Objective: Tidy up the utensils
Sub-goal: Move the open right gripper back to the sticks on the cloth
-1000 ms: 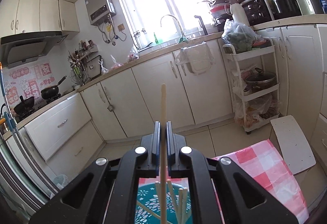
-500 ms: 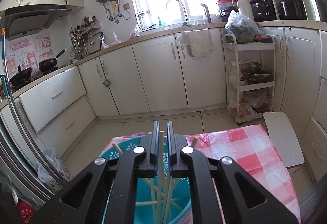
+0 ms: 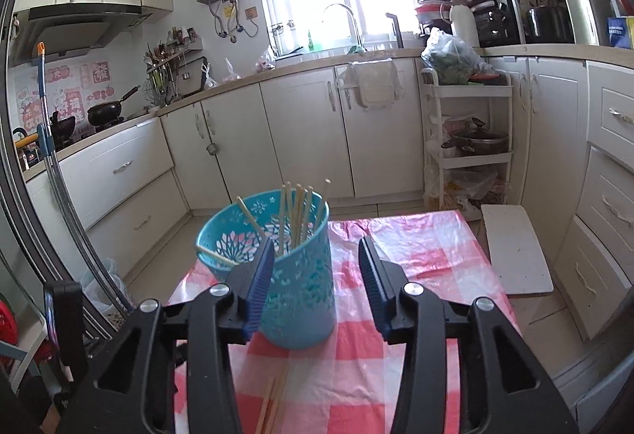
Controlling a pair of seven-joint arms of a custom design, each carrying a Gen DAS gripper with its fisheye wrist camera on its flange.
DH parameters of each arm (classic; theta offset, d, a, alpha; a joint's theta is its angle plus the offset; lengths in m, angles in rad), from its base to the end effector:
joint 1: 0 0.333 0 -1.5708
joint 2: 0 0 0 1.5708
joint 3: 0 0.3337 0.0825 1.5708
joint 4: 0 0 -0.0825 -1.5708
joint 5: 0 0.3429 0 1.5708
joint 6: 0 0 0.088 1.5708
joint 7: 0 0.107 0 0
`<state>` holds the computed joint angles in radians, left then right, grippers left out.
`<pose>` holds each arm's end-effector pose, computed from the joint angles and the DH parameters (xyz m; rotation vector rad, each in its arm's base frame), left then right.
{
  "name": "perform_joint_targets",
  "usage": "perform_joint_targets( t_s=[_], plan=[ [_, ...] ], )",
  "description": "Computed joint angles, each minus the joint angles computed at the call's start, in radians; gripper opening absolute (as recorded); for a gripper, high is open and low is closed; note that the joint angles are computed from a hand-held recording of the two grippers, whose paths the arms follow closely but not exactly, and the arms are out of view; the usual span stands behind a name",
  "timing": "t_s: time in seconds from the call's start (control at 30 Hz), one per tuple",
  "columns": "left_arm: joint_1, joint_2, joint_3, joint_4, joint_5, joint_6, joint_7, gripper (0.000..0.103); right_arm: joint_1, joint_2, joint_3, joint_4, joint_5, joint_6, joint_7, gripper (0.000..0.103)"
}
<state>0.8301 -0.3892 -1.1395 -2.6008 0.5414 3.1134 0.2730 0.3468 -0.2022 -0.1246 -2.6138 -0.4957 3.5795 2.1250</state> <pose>0.3998 -0.1937 0.4130 -2.0702 1.4396 -0.7464 0.4029 0.1487 0.5057 -1.6133 1.2688 -0.5610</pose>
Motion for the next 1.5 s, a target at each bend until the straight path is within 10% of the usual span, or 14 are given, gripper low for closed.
perform_joint_targets(
  t_s=[0.47,0.8,1.5],
  plan=[
    [-0.082,-0.024,0.09,-0.046,-0.023,0.026,-0.003,0.087,0.231,-0.065,-0.15,-0.166,-0.023,-0.17,-0.062,0.05],
    [-0.135,-0.04,0.148,-0.082,-0.058,0.028,0.021,0.087,0.213,-0.061,-0.06,-0.229,0.113,-0.179,-0.202,0.05],
    [-0.189,-0.022,0.189,-0.072,0.013,-0.02,-0.013,0.087,0.529,0.043,-0.288,-0.109,0.313,-0.304,-0.351,0.035]
  ],
)
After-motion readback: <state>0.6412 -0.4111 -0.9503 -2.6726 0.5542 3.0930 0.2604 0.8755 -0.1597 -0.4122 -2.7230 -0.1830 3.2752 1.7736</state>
